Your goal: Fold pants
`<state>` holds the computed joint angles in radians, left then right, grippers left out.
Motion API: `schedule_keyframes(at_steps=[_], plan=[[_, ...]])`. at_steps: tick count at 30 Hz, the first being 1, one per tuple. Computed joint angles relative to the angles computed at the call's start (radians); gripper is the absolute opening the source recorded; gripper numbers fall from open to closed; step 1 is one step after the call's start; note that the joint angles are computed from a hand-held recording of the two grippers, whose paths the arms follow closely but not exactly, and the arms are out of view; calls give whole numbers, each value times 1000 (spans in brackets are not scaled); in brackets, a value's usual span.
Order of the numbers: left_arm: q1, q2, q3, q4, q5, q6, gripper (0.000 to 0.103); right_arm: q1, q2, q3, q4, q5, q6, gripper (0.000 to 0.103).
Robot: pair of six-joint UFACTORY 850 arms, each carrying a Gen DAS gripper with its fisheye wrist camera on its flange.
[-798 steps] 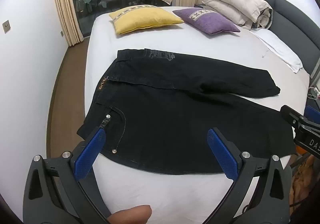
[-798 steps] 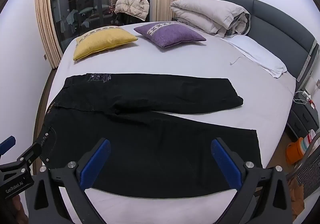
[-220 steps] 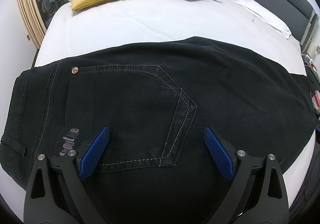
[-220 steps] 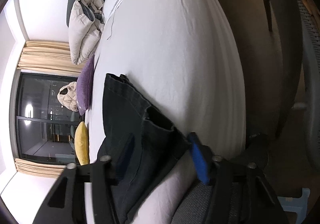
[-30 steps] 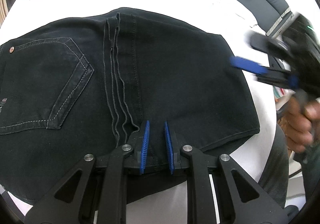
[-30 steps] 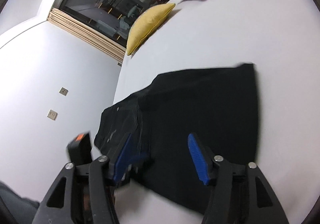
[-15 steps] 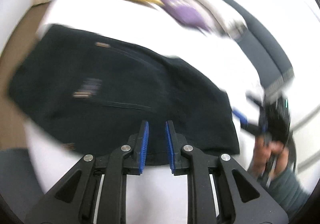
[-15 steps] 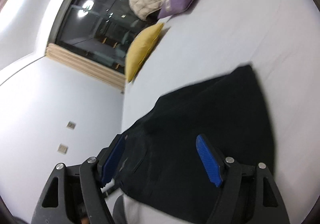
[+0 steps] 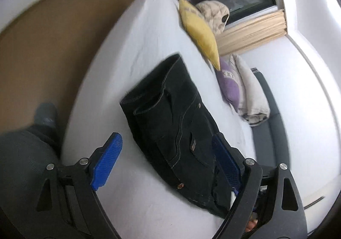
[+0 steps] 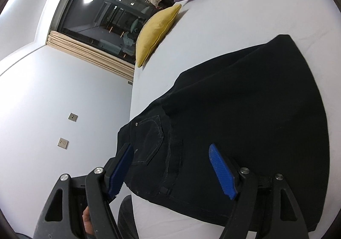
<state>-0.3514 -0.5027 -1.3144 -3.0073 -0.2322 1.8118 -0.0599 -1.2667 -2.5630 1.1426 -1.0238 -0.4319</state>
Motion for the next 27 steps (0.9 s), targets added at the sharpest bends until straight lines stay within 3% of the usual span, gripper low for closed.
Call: schedule_keyframes(at_steps=[2,6,8,14,20,27], plan=[[21,-26,-2,109,-42,-147,86,5,8,13,-4,0,-5,76],[46,-60,13,170,-149,-272,83,11,34,57,11,9,-39,76],[52,-67,20,148,-202,-254,69,13,40,67,11,15,-44,76],[65,-130,-43,161,-217,-298,32,21,23,43,-11,2,-18,73],[80,-147,-28,169,-273,-354,19,25,-7,-9,-20,-17,-2,71],[83,-149,-18,162,-311,-368,14,26,-78,-139,-48,-45,54,71]])
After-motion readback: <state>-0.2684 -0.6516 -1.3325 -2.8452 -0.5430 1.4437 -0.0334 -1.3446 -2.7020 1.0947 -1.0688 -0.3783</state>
